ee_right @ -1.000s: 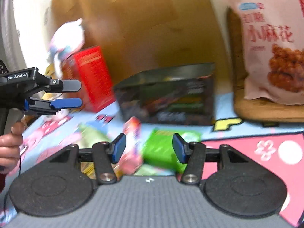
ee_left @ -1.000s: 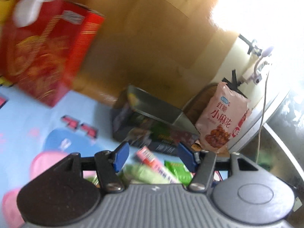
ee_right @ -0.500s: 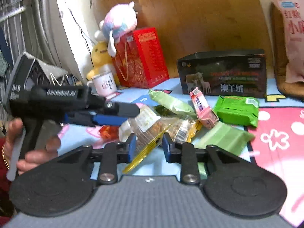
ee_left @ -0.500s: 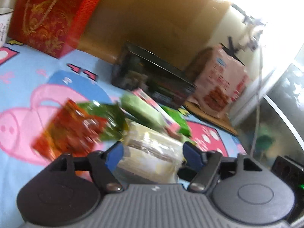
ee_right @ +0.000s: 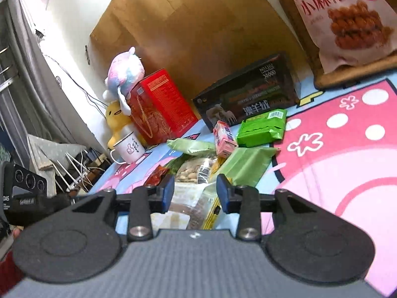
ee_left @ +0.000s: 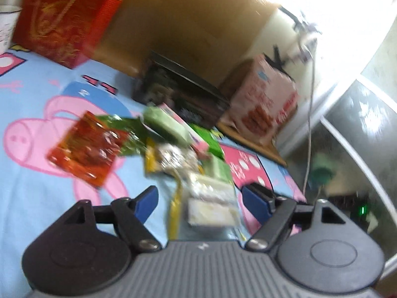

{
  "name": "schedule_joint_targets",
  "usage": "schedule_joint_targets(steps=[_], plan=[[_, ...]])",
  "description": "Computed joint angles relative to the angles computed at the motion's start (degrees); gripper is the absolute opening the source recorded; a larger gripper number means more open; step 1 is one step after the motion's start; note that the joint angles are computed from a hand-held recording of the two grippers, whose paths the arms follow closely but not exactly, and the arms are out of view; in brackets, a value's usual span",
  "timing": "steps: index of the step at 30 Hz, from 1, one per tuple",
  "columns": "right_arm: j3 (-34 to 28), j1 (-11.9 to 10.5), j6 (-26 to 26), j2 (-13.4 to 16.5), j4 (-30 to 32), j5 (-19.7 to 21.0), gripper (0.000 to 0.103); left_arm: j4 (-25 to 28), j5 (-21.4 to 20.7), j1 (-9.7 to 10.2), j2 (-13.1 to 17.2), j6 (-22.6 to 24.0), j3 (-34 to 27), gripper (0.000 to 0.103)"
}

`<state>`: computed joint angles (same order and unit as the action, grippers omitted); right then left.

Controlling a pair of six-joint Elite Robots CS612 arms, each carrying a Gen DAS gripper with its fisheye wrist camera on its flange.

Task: Organize snacks
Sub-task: 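Grasp the clear snack bag with the left tool, then lower the clear bag into the black tin box and release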

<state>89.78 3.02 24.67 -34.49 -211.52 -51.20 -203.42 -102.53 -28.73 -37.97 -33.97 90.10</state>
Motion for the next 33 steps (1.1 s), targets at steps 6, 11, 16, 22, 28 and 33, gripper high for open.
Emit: schedule_joint_targets(steps=[6, 11, 16, 22, 28, 33], plan=[[1.61, 0.07, -6.27, -1.40, 4.16, 0.93, 0.063, 2.05, -4.08, 0.85, 1.62, -0.48, -2.92, 0.082], [4.55, 1.43, -22.87, -4.25, 12.99, -1.80, 0.067, 6.81, -8.77, 0.94, 3.45, 2.36, -5.77, 0.078], [5.77, 3.89, -31.11, -5.18, 13.15, -9.09, 0.043, 6.66, -9.66, 0.42, 3.91, 5.28, -6.01, 0.066], [5.53, 3.84, -27.36, -4.97, 10.92, -8.76, 0.040, 5.10, -10.10, 0.99, 2.63, 5.25, -5.59, 0.059], [0.65, 3.10, -25.15, -3.90, 6.95, -7.84, 0.040, 4.99, -6.01, 0.90, 2.45, 10.66, -10.38, 0.059], [-10.37, 3.10, -25.29, -0.31, 12.15, -10.40, 0.040, 12.43, -0.88, 1.18, 6.60, 12.24, -22.61, 0.059]])
